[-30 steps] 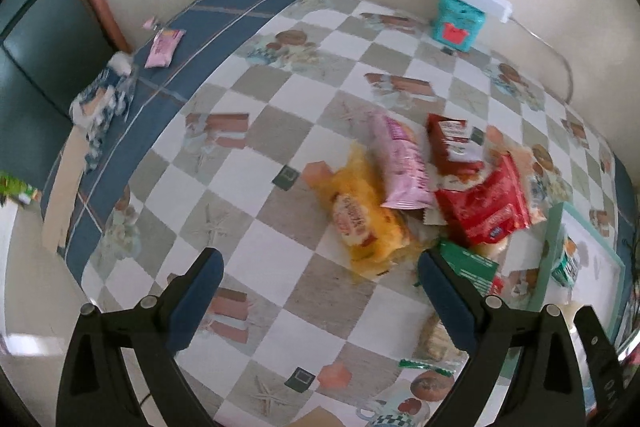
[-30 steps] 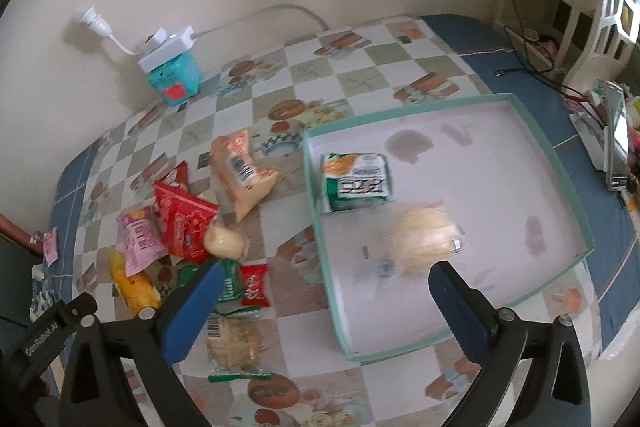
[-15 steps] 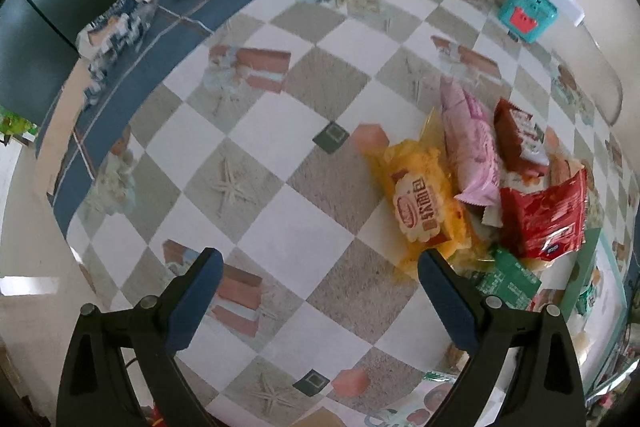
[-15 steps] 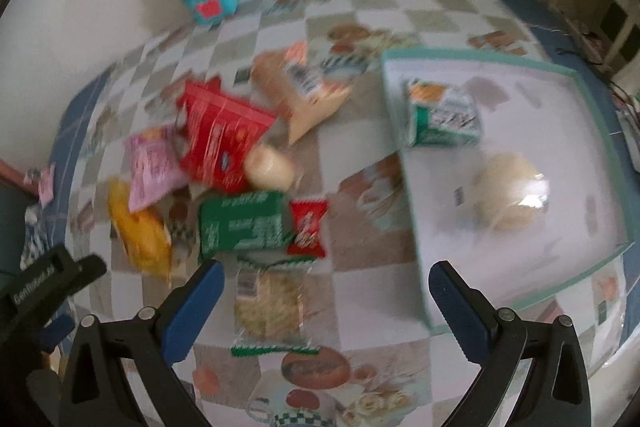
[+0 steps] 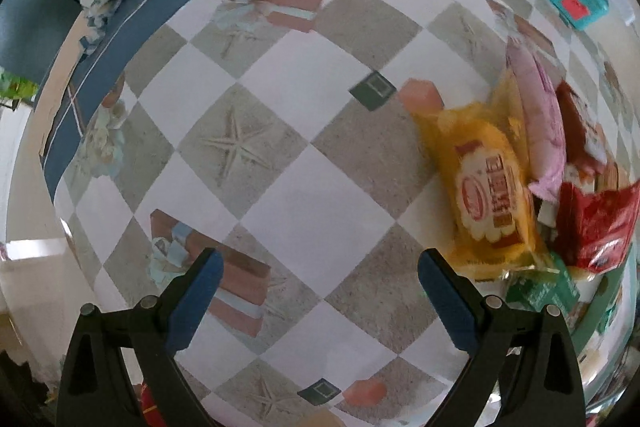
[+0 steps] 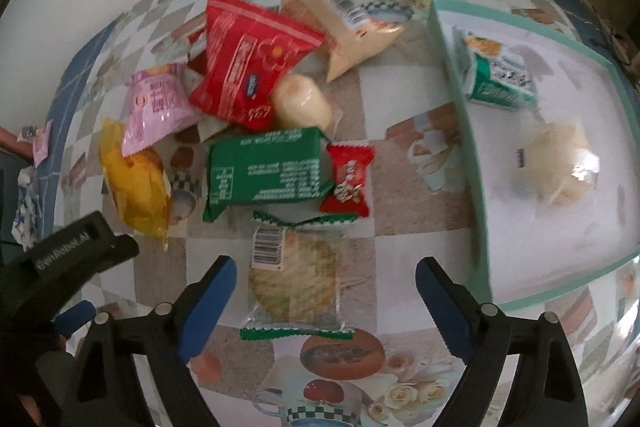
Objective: Organize snacks
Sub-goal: 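Grasp the yellow bread bag with left gripper while right grasps the round biscuit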
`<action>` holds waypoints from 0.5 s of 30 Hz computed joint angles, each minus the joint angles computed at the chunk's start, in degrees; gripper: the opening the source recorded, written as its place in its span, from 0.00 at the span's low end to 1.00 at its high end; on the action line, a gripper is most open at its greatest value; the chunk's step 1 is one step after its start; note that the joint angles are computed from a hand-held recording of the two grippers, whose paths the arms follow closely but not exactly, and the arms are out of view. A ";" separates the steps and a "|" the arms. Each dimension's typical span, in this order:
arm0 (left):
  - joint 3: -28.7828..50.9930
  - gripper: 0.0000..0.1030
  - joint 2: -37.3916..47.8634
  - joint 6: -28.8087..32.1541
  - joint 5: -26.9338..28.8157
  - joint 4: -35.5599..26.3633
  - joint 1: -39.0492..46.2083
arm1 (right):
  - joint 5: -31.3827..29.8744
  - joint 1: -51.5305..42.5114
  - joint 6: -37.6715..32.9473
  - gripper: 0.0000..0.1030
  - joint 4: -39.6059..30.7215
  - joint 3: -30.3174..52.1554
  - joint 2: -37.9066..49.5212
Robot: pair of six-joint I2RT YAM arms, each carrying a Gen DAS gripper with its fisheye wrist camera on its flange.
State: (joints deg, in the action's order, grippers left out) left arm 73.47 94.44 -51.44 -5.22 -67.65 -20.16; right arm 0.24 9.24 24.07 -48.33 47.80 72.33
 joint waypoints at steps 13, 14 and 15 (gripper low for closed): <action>1.45 0.95 -3.15 1.11 3.31 3.08 2.60 | 0.18 -0.09 0.50 0.56 1.42 -1.45 1.69; 1.65 0.95 -3.22 1.39 3.62 3.56 2.45 | 0.76 -0.07 0.32 0.55 1.44 -1.50 1.79; 1.82 0.95 -3.17 1.84 4.21 4.45 2.30 | 1.59 0.08 0.18 0.54 1.37 -1.46 1.90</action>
